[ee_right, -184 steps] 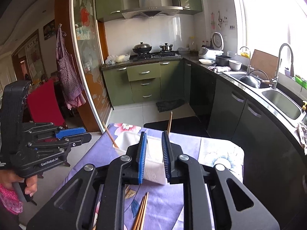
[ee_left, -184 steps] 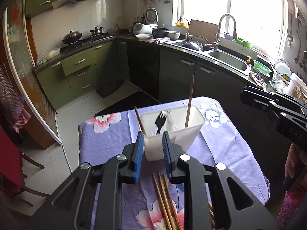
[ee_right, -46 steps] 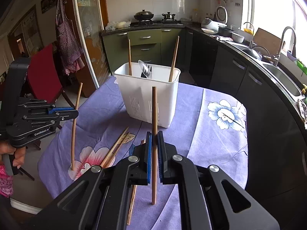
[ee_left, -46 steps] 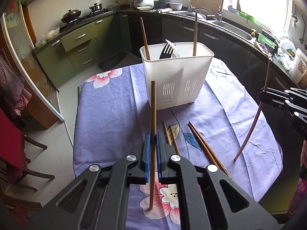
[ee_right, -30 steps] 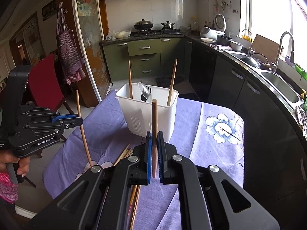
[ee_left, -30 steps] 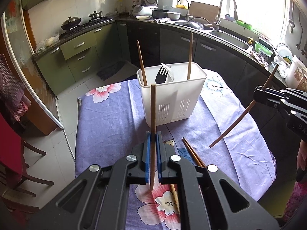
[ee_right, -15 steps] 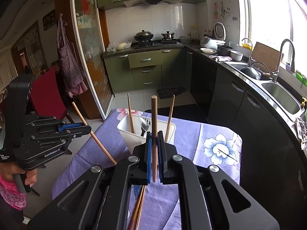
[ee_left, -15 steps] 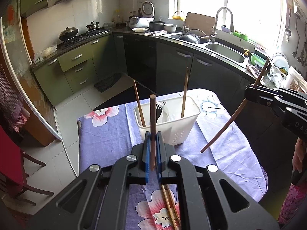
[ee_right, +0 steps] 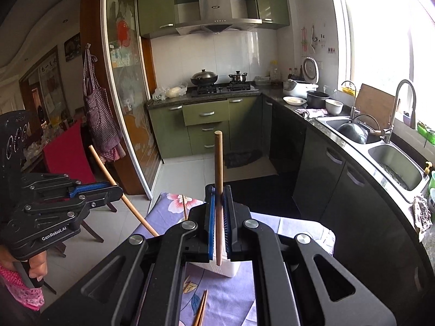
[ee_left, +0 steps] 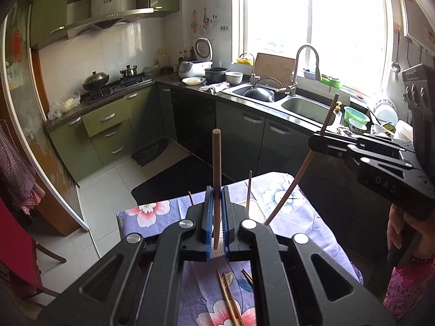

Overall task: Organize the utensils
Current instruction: 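Lower the left tool's chopstick into the caddy while the right tool releases its chopstick there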

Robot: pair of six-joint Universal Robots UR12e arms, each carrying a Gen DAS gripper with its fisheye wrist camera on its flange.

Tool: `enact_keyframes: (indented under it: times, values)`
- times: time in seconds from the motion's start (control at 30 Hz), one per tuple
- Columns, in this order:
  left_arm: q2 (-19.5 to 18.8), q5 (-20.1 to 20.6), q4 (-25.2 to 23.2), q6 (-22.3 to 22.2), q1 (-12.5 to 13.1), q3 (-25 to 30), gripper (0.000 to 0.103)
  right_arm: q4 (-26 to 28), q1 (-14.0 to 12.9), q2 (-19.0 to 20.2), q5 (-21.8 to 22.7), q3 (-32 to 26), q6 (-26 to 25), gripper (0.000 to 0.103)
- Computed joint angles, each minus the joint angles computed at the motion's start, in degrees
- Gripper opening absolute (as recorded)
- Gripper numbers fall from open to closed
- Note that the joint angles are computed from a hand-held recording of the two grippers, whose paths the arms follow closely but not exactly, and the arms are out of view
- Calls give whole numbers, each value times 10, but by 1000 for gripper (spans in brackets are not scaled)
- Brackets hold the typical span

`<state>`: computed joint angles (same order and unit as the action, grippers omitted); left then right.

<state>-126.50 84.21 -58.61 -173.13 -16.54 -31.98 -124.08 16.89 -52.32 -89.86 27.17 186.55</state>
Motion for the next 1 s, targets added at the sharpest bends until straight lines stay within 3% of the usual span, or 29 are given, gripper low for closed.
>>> enact_keyframes:
  times: [0.23, 0.43, 0.67, 0.87, 1.0]
  values:
    - [-68, 28, -24, -9, -6, 107, 6, 31, -8, 58, -6, -94, 16, 7]
    - [-108, 33, -53, -15, -4, 150, 6, 48, -10, 78, -1, -100, 22, 7]
    - [-95, 24, -65, -5, -1, 96, 7, 47, -5, 71, 2, -49, 11, 7]
    - [-69, 14, -57, -5, 4, 41, 21, 18, -2, 50, -4, 1, 16, 11]
    - [-24, 0, -18, -5, 8, -34, 27, -36, 0, 6, -6, 74, 16, 16]
